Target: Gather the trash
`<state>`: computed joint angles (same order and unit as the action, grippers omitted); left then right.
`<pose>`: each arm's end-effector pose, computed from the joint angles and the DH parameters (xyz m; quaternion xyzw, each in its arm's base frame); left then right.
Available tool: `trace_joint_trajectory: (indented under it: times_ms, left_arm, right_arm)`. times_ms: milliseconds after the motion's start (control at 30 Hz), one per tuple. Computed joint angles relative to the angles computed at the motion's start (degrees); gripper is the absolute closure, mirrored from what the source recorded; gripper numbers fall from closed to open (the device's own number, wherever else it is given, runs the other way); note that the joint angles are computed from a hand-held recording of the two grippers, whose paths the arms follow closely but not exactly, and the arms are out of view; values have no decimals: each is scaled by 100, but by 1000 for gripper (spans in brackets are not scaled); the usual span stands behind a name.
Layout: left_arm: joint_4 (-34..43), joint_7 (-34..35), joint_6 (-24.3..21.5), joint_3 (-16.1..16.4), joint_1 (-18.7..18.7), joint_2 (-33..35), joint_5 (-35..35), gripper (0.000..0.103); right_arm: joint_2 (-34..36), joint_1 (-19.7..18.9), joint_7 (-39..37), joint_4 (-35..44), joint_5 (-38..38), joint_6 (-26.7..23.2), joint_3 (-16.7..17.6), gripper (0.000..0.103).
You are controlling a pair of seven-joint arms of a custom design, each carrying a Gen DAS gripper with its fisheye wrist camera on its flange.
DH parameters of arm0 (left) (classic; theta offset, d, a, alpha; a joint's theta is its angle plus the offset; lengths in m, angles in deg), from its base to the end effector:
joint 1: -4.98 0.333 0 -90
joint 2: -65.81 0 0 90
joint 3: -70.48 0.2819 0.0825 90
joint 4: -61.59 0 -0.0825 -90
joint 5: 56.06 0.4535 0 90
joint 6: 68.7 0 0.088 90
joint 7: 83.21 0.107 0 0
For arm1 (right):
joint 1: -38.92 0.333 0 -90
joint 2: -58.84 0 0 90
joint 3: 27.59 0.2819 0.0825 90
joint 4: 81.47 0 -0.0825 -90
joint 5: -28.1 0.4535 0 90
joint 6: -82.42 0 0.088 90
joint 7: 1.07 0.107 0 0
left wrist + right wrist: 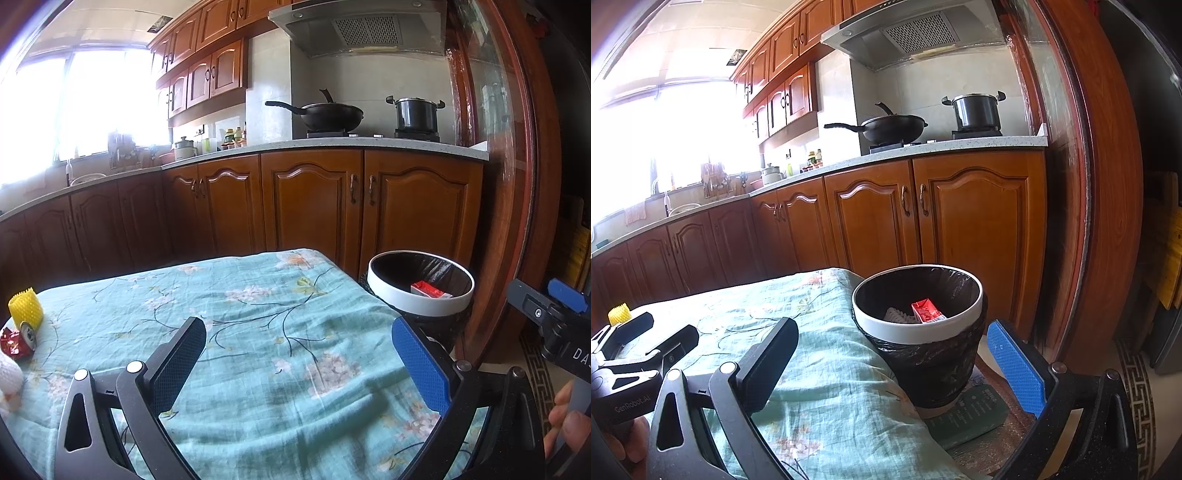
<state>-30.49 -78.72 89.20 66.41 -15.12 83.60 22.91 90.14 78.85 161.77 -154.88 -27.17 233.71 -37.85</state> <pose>0.6665 -0.3377 0.4635 -0.5805 0.5983 -0.3908 0.3903 0.6761 0.4491 0.4785 -0.5991 0.6022 -0.3594 0.3862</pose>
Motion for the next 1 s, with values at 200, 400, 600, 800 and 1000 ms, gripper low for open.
trace_joint_trajectory:
  times_ms: [200, 400, 600, 800, 1000]
  left_arm:
    - [8, 96, 96, 14, 25, 18, -71, 1]
    - [21, 114, 107, 29, 15, 31, -98, 1]
    - [28, 139, 105, 34, 9, 38, -116, 1]
    - [55, 187, 183, 50, 28, 75, -154, 1]
    - [65, 211, 225, 71, 23, 91, -178, 1]
  right_arm:
    - [-2, 1, 7, -4, 9, 8, -4, 0]
    - [-4, 9, 19, -6, 33, 9, 2, 0]
    - [-20, 21, 68, -20, 9, 27, -5, 0]
    - [-34, -3, 72, -34, 33, 50, 10, 0]
    - [-34, -7, 83, -37, 59, 82, 5, 0]
